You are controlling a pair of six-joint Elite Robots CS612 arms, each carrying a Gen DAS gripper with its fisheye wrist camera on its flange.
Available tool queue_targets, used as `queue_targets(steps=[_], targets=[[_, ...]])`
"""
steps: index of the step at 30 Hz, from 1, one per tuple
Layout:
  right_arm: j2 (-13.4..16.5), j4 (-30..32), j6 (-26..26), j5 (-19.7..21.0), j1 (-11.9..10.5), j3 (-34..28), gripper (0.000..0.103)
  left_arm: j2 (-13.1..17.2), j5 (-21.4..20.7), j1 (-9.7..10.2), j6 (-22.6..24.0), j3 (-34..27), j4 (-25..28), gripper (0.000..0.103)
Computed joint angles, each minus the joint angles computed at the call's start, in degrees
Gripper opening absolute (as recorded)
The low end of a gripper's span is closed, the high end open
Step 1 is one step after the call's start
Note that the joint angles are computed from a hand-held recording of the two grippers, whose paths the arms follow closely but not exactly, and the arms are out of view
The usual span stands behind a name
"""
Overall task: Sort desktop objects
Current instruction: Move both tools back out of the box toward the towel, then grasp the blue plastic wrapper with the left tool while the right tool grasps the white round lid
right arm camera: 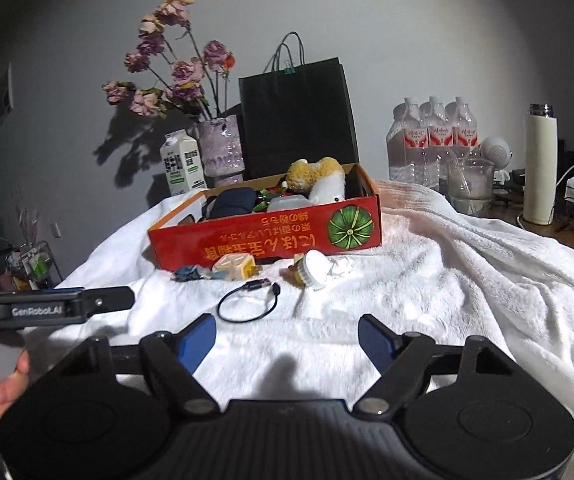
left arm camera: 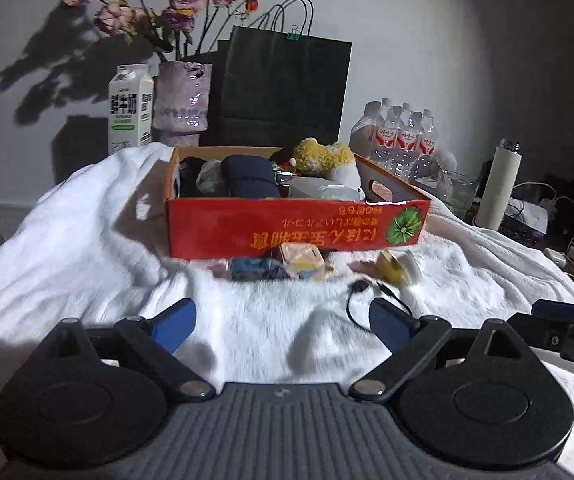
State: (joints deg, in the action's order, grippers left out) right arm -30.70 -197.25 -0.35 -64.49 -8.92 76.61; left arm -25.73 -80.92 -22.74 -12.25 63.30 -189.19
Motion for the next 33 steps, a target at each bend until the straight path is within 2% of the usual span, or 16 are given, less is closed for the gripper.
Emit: queue_targets(steps=[3,7,10,13,15,18,19,21,26,29,33], targets=[[2.2,4.0,0.4,-0.3,0.3,-5.2,0.074,2.8,-0.1,0.47,1.7,-6.1,4.2,0.095],[5.4,9.3,1.7,0.0,0.6,-12.2,0.071,5.9,-1.5,1.19,0.6,-12.6,9.9,0.093],[7.8,14.2,4.3,1.8,0.4,-17.4,0.069,7.8,-2.9,1.59,-0.2,-16.3,13.4,0.09],[10.2,18.5,7.8,3.2,0.3,-22.1,0.062,9.3,-2.8,1.8,-0.3,-18.9,14.9,0.083],[11.6,20.5,9.7,3.8,0.3,-24.8,0.061,10.2,-3.3,2.04,-1.0,-20.7,16.0,0.07],[13.5,22.4,11.8,5.0,0.4,-28.1,0.051,11.2,-4.6,2.37,-2.3,-22.4,17.0,0.061],[13.9,22.3,12.4,4.8,0.5,-28.6,0.044,11.3,-4.9,2.43,-1.9,-22.5,16.8,0.059],[14.1,22.4,12.3,5.2,0.5,-28.9,0.039,11.4,-5.1,2.4,-1.7,-22.4,16.1,0.052],[12.7,20.6,10.8,4.8,0.5,-26.2,0.039,9.8,-3.6,1.9,-0.3,-19.3,12.8,0.041],[10.2,18.1,6.6,3.7,0.8,-21.8,0.039,7.4,-3.4,1.57,-0.3,-14.6,8.6,0.038],[5.6,11.8,-2.1,-0.4,1.6,-13.1,0.039,3.3,-4.1,1.16,-0.8,-6.6,1.7,0.038]])
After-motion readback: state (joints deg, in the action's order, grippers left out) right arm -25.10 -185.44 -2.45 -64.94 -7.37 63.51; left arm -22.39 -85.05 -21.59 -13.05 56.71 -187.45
